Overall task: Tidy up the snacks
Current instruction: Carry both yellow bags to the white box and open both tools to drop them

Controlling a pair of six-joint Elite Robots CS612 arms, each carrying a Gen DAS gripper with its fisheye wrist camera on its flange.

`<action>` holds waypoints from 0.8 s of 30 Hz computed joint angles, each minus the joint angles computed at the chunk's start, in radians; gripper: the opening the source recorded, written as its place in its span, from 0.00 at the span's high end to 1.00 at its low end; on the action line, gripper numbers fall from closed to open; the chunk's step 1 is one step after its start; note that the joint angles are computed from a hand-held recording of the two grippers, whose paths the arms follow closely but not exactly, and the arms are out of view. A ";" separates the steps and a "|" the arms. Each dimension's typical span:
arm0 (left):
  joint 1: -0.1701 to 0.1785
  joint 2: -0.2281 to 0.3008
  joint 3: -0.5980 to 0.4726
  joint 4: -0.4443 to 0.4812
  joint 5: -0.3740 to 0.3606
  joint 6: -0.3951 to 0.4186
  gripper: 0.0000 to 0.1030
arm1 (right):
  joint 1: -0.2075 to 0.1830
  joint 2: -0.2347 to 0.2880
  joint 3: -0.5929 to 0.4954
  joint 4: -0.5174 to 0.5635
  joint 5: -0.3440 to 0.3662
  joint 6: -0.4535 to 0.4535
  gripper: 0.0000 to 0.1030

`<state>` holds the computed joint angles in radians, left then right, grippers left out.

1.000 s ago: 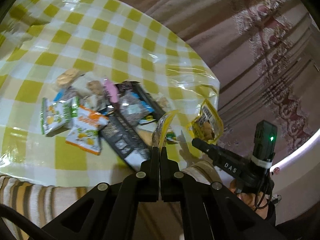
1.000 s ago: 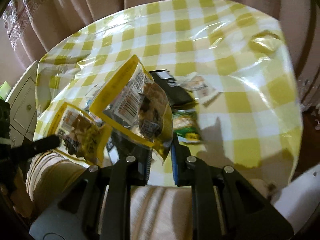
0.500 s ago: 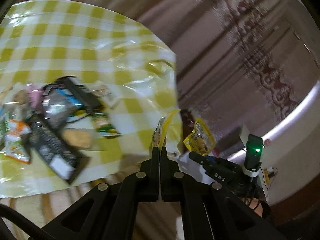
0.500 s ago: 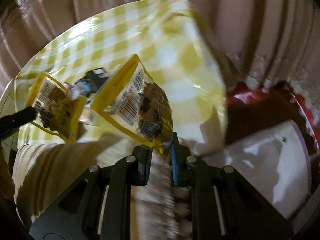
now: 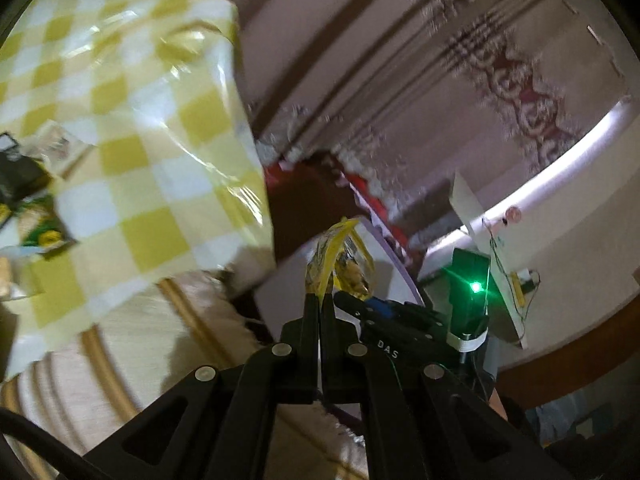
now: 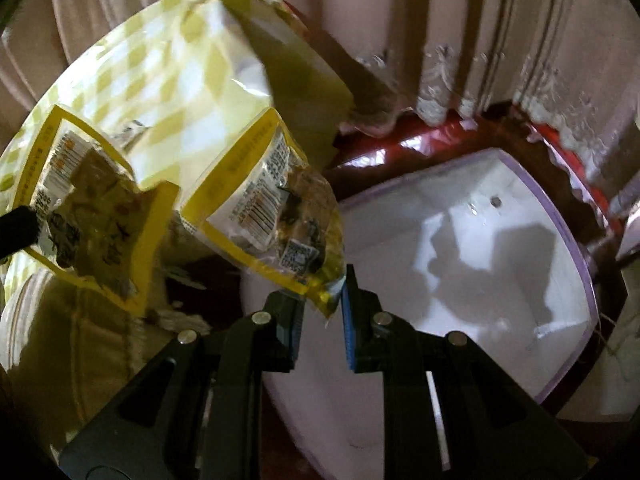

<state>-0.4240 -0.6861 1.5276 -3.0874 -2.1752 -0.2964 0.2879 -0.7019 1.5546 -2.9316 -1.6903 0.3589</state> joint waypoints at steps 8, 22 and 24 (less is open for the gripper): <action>-0.040 0.018 -0.048 0.154 0.029 0.072 1.00 | -0.016 0.001 0.018 0.029 -0.004 0.037 0.80; -0.048 0.032 -0.070 0.238 0.035 0.056 0.73 | -0.017 0.002 0.014 0.070 -0.031 0.067 0.49; -0.042 0.031 -0.067 0.223 0.025 0.050 0.68 | -0.017 0.008 0.007 0.066 -0.031 0.055 0.46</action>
